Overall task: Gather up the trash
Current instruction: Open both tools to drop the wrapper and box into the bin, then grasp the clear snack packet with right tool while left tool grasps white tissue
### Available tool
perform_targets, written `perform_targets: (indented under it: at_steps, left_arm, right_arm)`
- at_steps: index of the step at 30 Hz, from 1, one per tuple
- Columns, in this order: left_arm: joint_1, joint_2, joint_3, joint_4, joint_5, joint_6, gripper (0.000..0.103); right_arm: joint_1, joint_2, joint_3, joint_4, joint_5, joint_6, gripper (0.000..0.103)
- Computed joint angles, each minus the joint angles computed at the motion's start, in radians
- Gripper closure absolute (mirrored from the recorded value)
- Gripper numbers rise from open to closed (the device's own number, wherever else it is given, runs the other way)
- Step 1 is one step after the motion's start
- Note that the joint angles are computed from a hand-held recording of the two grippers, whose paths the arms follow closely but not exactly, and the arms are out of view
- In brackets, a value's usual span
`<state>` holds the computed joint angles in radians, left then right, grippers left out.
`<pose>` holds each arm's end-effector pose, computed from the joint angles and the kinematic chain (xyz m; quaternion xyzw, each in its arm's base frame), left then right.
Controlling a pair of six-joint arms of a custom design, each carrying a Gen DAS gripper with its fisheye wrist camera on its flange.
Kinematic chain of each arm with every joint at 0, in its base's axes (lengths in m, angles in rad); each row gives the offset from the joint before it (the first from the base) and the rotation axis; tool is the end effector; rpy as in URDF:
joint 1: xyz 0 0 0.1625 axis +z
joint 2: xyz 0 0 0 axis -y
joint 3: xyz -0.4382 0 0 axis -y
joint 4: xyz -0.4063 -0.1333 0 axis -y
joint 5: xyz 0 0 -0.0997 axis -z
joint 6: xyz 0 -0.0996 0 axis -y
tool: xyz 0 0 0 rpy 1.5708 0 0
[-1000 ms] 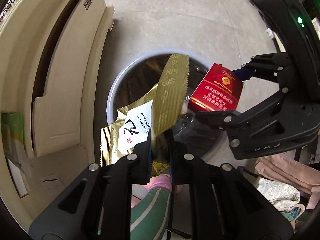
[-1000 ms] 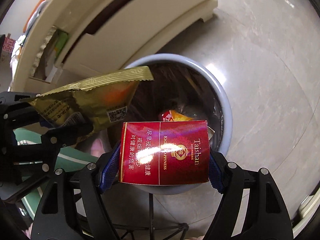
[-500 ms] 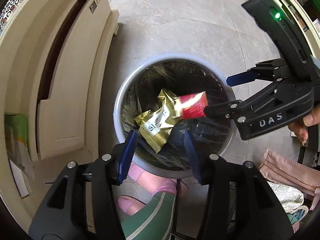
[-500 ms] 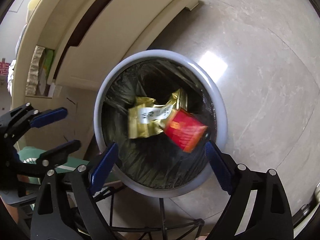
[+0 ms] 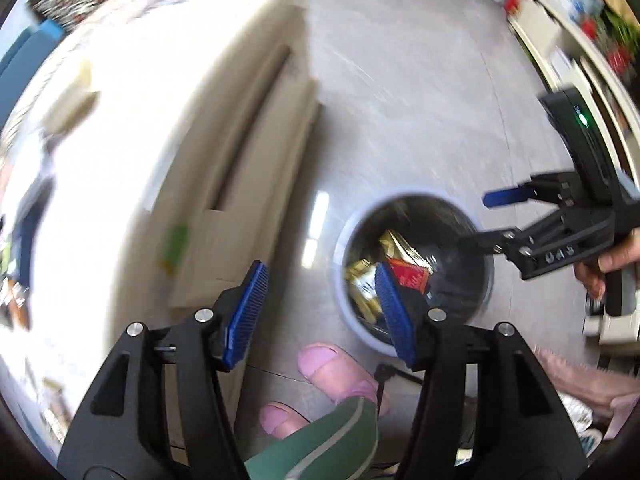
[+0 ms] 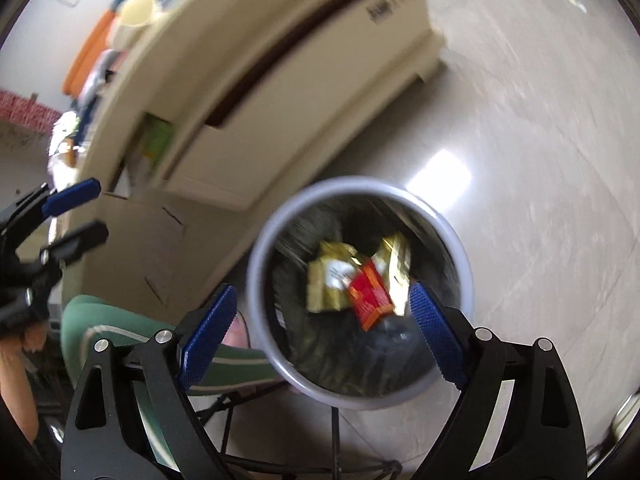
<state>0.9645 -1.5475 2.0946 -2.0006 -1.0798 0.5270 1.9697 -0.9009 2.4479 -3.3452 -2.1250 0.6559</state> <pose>-0.1060 -0.4692 0.2903 0.5318 0.8094 0.0472 0.2447 0.2291 -0.3353 0.0398 -0.1532 -0.9438 0.2311 0.1799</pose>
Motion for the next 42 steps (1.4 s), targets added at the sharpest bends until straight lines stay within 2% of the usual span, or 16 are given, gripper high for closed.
perform_targets:
  at_steps: [5,8,14,20,25,32,36,42]
  left_arm:
    - [0.055,-0.027,-0.116,-0.025,0.036,0.001,0.044]
    - [0.098,-0.032,-0.191,-0.050,0.073,0.012,0.039]
    - [0.204,-0.013,-0.353,-0.071,0.143,0.007,0.035]
    - [0.288,0.016,-0.452,-0.111,0.189,0.041,0.028]
    - [0.349,0.053,-0.539,-0.101,0.161,0.058,0.017]
    - [0.416,0.134,-0.624,-0.107,0.142,0.119,0.011]
    - [0.434,0.176,-0.652,-0.104,0.135,0.175,0.009]
    - [0.460,0.229,-0.710,-0.086,0.101,0.200,0.008]
  right_arm:
    - [0.090,-0.018,-0.152,0.135,-0.025,-0.098,0.015]
    - [0.135,0.010,-0.278,0.224,-0.018,-0.171,0.015]
    - [0.199,0.137,-0.549,0.385,0.021,-0.335,0.015]
    - [0.233,0.288,-0.816,0.560,0.076,-0.385,0.015]
    - [0.258,0.413,-1.016,0.709,0.095,-0.336,0.015]
    - [0.262,0.554,-1.260,0.962,0.125,-0.146,0.015]
    - [0.255,0.602,-1.342,1.028,0.145,-0.054,0.015]
    - [0.249,0.661,-1.440,1.107,0.134,0.026,0.015]
